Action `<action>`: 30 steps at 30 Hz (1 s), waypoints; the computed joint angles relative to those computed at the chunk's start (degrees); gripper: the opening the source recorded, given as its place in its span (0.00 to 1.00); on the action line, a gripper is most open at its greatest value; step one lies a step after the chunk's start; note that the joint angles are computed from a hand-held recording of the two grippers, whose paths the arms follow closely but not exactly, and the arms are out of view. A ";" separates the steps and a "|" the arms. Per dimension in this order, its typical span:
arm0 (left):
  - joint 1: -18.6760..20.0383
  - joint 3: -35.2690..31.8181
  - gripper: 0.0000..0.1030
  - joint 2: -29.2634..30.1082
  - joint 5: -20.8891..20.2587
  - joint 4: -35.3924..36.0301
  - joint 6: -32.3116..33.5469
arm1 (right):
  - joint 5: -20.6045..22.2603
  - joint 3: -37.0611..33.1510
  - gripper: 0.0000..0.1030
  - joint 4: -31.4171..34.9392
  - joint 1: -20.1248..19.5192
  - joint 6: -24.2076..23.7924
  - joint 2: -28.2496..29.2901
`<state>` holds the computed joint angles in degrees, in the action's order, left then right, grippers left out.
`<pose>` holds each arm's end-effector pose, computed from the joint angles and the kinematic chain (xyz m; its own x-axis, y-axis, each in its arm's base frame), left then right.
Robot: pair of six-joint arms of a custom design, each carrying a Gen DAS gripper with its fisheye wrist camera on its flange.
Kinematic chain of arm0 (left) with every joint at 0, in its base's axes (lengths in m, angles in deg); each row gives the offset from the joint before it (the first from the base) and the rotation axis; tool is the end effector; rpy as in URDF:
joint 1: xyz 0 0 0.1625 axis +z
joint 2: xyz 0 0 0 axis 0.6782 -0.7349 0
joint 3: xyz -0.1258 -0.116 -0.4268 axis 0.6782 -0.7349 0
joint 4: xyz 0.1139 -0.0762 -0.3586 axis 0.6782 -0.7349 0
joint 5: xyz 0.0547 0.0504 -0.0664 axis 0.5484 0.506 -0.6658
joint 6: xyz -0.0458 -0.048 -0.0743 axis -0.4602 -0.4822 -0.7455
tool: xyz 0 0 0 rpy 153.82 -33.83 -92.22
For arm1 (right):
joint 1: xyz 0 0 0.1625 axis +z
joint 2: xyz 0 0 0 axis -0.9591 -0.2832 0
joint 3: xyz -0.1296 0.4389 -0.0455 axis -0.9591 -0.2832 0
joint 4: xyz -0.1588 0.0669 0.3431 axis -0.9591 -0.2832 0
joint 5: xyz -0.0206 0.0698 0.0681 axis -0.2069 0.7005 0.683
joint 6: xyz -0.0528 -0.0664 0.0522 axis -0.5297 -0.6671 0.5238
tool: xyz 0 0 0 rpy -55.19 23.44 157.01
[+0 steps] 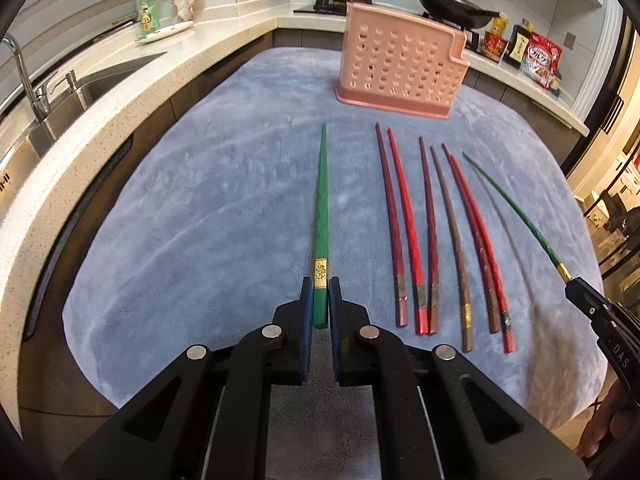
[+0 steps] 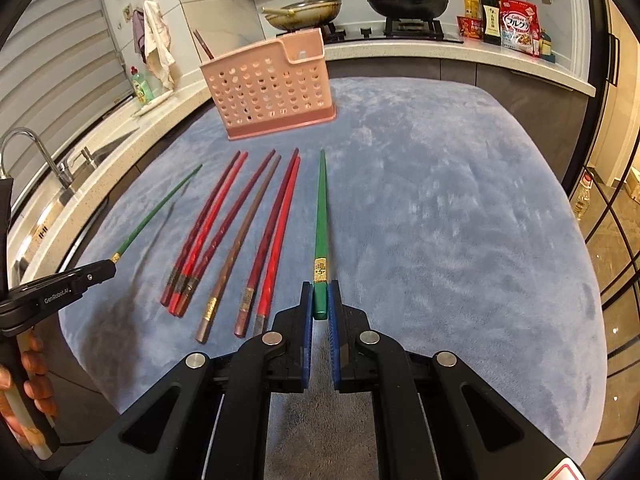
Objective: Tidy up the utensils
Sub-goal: 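Lift both green chopsticks and carry them toward the pink basket with both tools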
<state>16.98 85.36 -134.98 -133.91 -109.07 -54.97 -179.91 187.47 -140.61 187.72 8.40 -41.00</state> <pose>-0.1043 -0.5785 0.2958 -0.7546 0.1423 -0.6406 0.4593 0.8117 -0.3607 0.3026 -0.5179 0.0855 -0.8249 0.0840 0.5590 -0.3328 0.7272 -0.6003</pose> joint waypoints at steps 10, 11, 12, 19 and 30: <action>-1.77 -2.13 0.07 -2.03 -0.95 -0.54 0.22 | -0.25 -1.82 0.07 -3.89 2.37 -4.33 -1.89; -2.00 -2.47 0.07 -2.27 -1.05 -0.55 0.31 | -0.32 -2.20 0.07 -4.13 2.62 -4.81 -2.01; -2.15 -2.95 0.07 -2.37 -1.18 -0.45 0.45 | -0.39 -2.70 0.07 -4.41 2.91 -5.41 -2.25; -2.65 -7.55 0.07 -1.46 -1.03 -0.64 1.96 | -0.39 -6.53 0.07 -4.48 3.56 -7.69 -3.37; -2.61 -15.92 0.07 2.64 -0.55 -1.47 6.63 | 0.53 -13.06 0.07 -4.26 3.16 -11.43 -3.31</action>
